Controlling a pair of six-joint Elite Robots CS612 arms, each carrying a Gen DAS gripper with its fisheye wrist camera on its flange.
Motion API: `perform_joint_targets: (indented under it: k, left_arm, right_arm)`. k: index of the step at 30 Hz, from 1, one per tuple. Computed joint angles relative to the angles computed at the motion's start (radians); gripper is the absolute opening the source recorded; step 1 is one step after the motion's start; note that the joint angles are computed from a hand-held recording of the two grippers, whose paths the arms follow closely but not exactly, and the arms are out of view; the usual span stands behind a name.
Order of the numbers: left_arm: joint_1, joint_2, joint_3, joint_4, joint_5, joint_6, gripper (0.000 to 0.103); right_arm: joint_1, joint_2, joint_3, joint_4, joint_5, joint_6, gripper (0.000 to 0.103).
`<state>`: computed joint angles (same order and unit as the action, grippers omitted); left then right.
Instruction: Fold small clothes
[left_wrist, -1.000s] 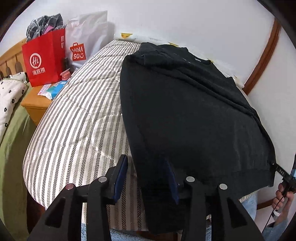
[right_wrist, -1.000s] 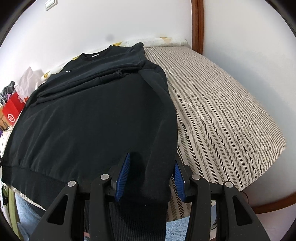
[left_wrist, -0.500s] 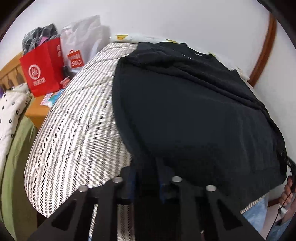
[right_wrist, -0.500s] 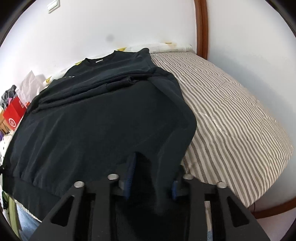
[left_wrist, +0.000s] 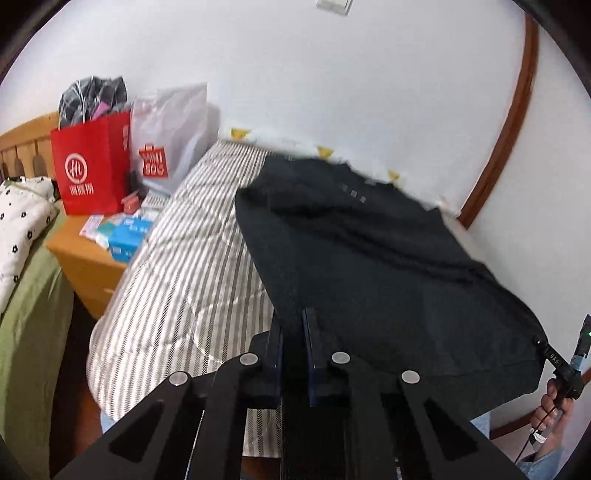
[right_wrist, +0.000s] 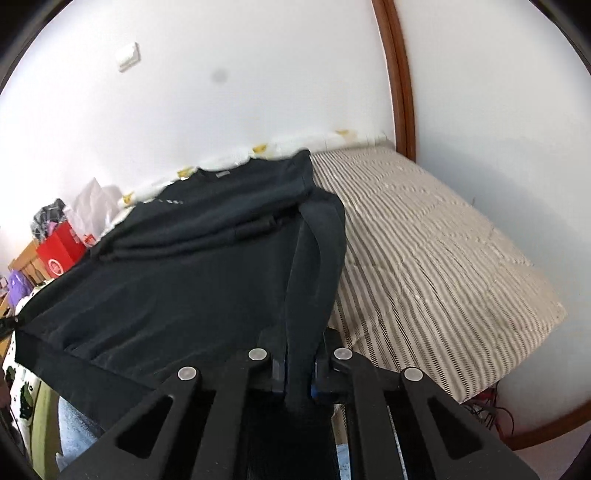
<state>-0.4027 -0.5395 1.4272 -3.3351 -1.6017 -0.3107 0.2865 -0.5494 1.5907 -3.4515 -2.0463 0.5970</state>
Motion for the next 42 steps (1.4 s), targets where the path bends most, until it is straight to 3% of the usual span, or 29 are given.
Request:
perform_joint_targets:
  k: [8,14,22,31,42]
  left_arm:
    - [0.005,0.008,-0.024,-0.045,-0.006,-0.005,0.007]
    - [0.014,0.033,-0.111,-0.02,0.003,-0.005,0.007]
    - [0.015,0.1,-0.304,0.085,0.077,0.0,0.007]
    - [0.017,0.243,-0.622,0.299,0.112,0.011,0.007]
    - [0.026,0.504,-1.138,0.69,0.125,0.012,0.007]
  right_arm:
    - [-0.009,-0.02,0.018,-0.108,0.024,-0.01,0.006]
    - [-0.03,-0.025,-0.03,-0.091,0.037,-0.061,0.006]
    - [-0.066,-0.013,-0.155,-0.003,0.044,-0.108,0.006]
    - [-0.118,0.053,-0.344,0.165,0.085,-0.121,0.006]
    - [-0.162,0.174,-0.572,0.358,0.143,-0.126,0.006]
